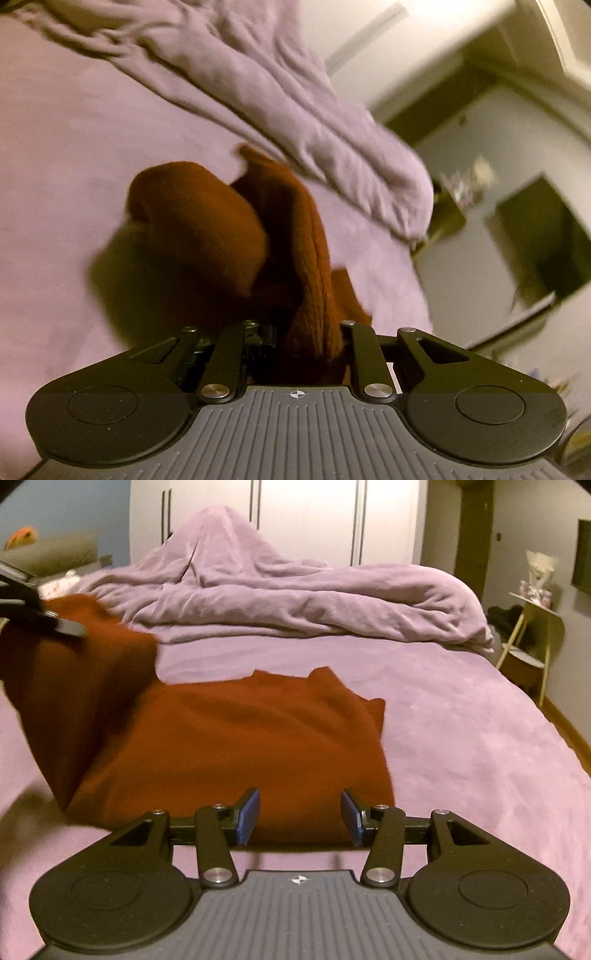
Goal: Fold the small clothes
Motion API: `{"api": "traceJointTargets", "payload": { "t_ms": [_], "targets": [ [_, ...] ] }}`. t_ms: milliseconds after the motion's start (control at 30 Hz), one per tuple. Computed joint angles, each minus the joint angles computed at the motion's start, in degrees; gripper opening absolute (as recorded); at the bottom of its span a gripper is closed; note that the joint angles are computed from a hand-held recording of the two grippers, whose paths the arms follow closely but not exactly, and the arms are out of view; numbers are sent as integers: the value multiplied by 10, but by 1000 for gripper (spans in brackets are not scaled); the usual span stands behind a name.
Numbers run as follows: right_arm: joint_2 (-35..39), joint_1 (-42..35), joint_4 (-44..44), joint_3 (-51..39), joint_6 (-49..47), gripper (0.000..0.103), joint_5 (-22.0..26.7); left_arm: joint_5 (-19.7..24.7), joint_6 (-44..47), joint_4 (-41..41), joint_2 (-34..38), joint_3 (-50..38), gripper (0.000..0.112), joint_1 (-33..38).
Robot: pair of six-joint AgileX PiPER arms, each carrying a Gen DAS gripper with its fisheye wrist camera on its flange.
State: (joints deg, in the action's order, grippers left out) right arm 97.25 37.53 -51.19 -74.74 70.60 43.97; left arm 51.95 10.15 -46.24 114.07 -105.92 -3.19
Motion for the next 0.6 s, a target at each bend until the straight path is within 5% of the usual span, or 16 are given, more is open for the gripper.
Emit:
{"api": "traceJointTargets", "payload": {
  "t_ms": [167,267,433,533,600],
  "targets": [
    [-6,-6,6,8,-10,49,1,-4,-56,99,52,-23,47,-80],
    [-13,-11,18,16,-27,49,-1,-7,26,32,10,42,67,-69],
    [-22,-19,23,24,-33,50,-5,-49,119,-28,-97,154,79,-17],
    [-15,-28,35,-1,-47,50,-29,-115,48,98,-123,188,81,-21],
    [-1,-37,66,-36,-86,50,-60,-122,-38,189,-115,190,80,-25]
  ]
}}
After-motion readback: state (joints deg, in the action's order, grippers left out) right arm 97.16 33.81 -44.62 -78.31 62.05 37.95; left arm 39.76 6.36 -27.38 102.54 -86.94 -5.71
